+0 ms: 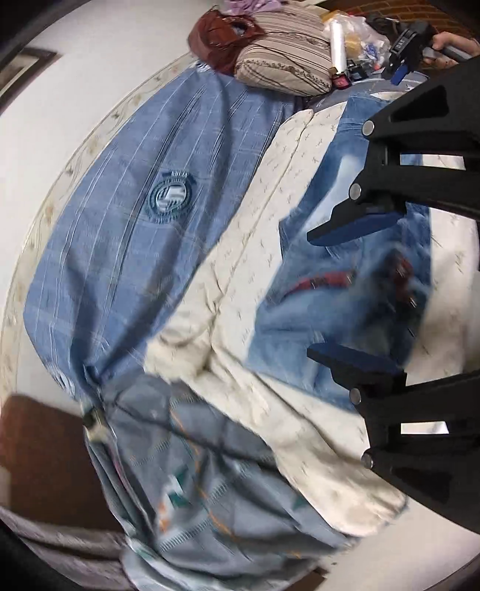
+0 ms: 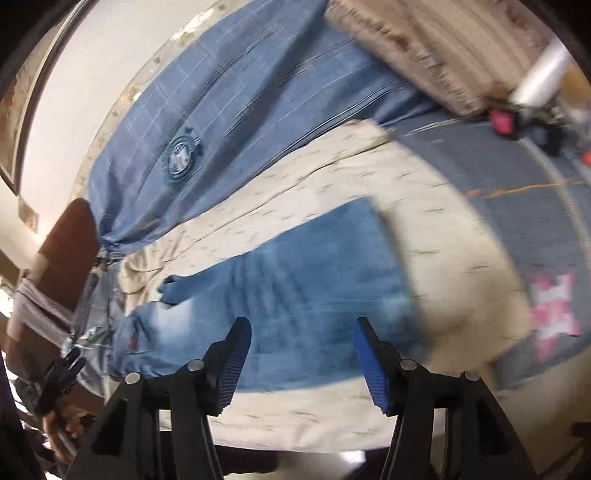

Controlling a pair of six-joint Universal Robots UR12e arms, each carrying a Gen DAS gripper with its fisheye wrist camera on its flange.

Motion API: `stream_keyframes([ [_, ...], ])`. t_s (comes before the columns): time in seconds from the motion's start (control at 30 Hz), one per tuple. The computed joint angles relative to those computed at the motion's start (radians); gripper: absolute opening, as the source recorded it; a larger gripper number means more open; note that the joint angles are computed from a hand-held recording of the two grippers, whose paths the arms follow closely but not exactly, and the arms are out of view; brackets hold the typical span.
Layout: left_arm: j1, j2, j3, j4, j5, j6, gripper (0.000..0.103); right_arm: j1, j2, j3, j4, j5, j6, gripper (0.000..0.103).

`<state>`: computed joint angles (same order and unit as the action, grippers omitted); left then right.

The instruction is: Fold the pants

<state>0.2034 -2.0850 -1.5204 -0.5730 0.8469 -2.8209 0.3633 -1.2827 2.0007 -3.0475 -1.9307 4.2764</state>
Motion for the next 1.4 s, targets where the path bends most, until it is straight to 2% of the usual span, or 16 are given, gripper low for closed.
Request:
stream_keyframes([
  [0.07,-0.017,-0.014,0.008,-0.006,0.018,0.014,0.056,-0.01,0.025,-0.015,-0.018,0.036,-0.005,0.061],
  [0.13,-0.049,-0.043,0.038,-0.108,0.186,0.07,0.058,-0.03,0.047,-0.016,-0.003,0.128,0.023,0.061],
  [0.17,-0.067,-0.058,0.064,-0.181,0.288,0.095,0.058,-0.04,0.052,-0.02,0.061,0.159,0.058,0.061],
  [0.23,-0.076,-0.098,0.098,-0.3,0.383,0.098,0.055,-0.058,0.055,-0.013,0.147,0.217,0.114,0.06],
  [0.3,-0.067,-0.086,0.085,-0.269,0.355,0.075,0.055,-0.048,0.047,-0.009,0.138,0.186,0.131,0.06],
  [0.37,-0.069,-0.068,0.07,-0.215,0.351,0.073,0.055,-0.032,0.037,-0.045,0.228,0.125,0.09,0.06],
  [0.43,-0.064,-0.048,0.038,-0.079,0.301,0.059,0.06,-0.013,0.036,-0.095,0.289,0.058,0.019,0.06],
  [0.53,-0.053,-0.042,0.002,0.097,0.205,0.014,0.077,0.007,0.065,-0.178,0.238,0.0,-0.11,0.06],
  [0.6,-0.061,-0.056,-0.011,0.188,0.233,0.007,0.079,0.013,0.109,-0.255,0.211,0.022,-0.217,0.061],
  [0.73,-0.098,-0.124,0.031,0.117,0.41,0.069,0.082,-0.001,0.232,-0.455,0.231,0.179,-0.424,0.061],
  [0.83,-0.09,-0.132,0.055,0.088,0.376,0.029,0.082,-0.012,0.334,-0.625,0.346,0.249,-0.519,0.061],
  [1.0,-0.086,-0.139,0.061,0.08,0.355,0.037,0.084,-0.015,0.506,-0.917,0.626,0.224,-0.65,0.06],
  [1.13,-0.083,-0.141,0.057,0.079,0.334,0.036,0.084,-0.007,0.562,-1.014,0.777,0.19,-0.741,0.057],
  [1.23,-0.084,-0.146,0.064,0.075,0.332,0.034,0.084,-0.012,0.587,-1.055,0.847,0.203,-0.755,0.031],
  [1.3,-0.083,-0.144,0.062,0.074,0.329,0.034,0.084,-0.014,0.592,-1.07,0.888,0.203,-0.771,0.007],
  [1.4,-0.074,-0.136,0.057,0.078,0.3,0.016,0.084,-0.005,0.602,-1.097,0.914,0.107,-0.789,0.004],
])
